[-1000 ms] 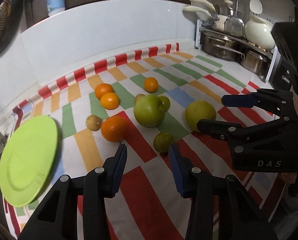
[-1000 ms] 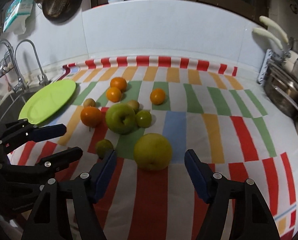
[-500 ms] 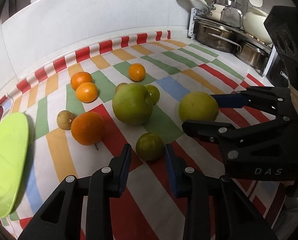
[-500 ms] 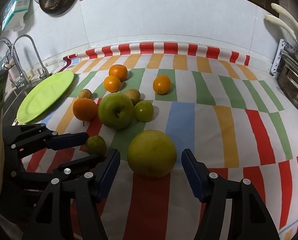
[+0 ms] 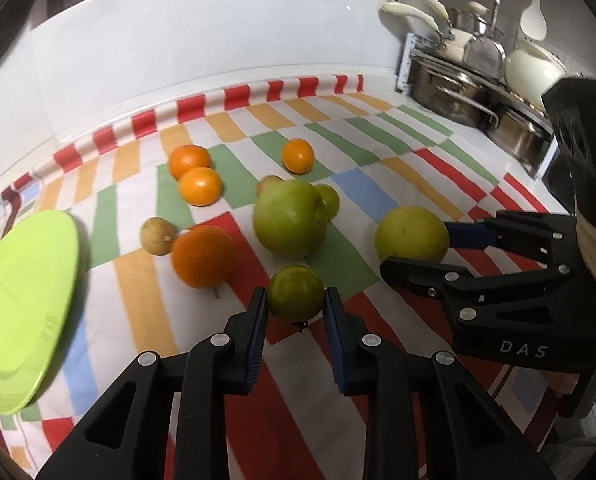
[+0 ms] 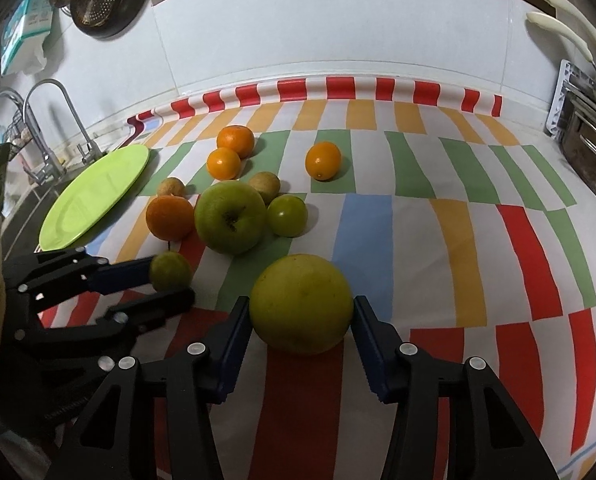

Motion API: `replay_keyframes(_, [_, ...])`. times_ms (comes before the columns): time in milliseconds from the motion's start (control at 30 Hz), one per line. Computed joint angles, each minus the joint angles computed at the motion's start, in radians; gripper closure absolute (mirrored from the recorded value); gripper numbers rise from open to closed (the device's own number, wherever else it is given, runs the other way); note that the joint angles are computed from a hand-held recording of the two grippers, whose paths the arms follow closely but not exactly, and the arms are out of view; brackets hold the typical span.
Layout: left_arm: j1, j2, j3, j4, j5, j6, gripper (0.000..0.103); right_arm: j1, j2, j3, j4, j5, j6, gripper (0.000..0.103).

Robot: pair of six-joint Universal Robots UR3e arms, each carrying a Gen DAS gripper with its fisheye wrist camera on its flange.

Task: Organize fruits
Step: 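Grasp the small green lime with the left tool while the right tool grasps the yellow fruit, then carry the lime and yellow fruit to the green plate and release both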

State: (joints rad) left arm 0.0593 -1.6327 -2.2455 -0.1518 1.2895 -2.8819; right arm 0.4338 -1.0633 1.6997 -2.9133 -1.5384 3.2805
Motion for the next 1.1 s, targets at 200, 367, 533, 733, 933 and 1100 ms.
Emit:
replay_keyframes(200, [0.04,0.118,-0.056,-0.015,0.011,-0.009,0.075,0.03,-0.022,0.003,-0.007,-0.021,0.012,0.052])
replay_keyframes(367, [0.114,0.256,-0.127,-0.052,-0.024,0.009,0.075,0.071,-0.04,-0.018,-0.007,-0.048,0.018,0.052])
replay_keyframes(533, [0.223,0.424,-0.184,-0.14,-0.064,0.041,0.075,0.133,-0.029,-0.09,0.012,-0.081,0.021,0.052])
replay_keyframes(733, [0.438,0.687,-0.233,-0.343,-0.176,0.15,0.075,0.205,0.029,-0.24,0.057,-0.106,0.027,0.052])
replay_keyframes(933, [0.687,0.934,-0.23,-0.615,-0.322,0.283,0.075,0.259,0.102,-0.397,0.095,-0.114,0.012,0.052])
replay_keyframes(1100, [0.886,1.063,-0.198,-0.828,-0.429,0.406,0.075,0.296,0.179,-0.555,0.148,-0.114,-0.003,0.052])
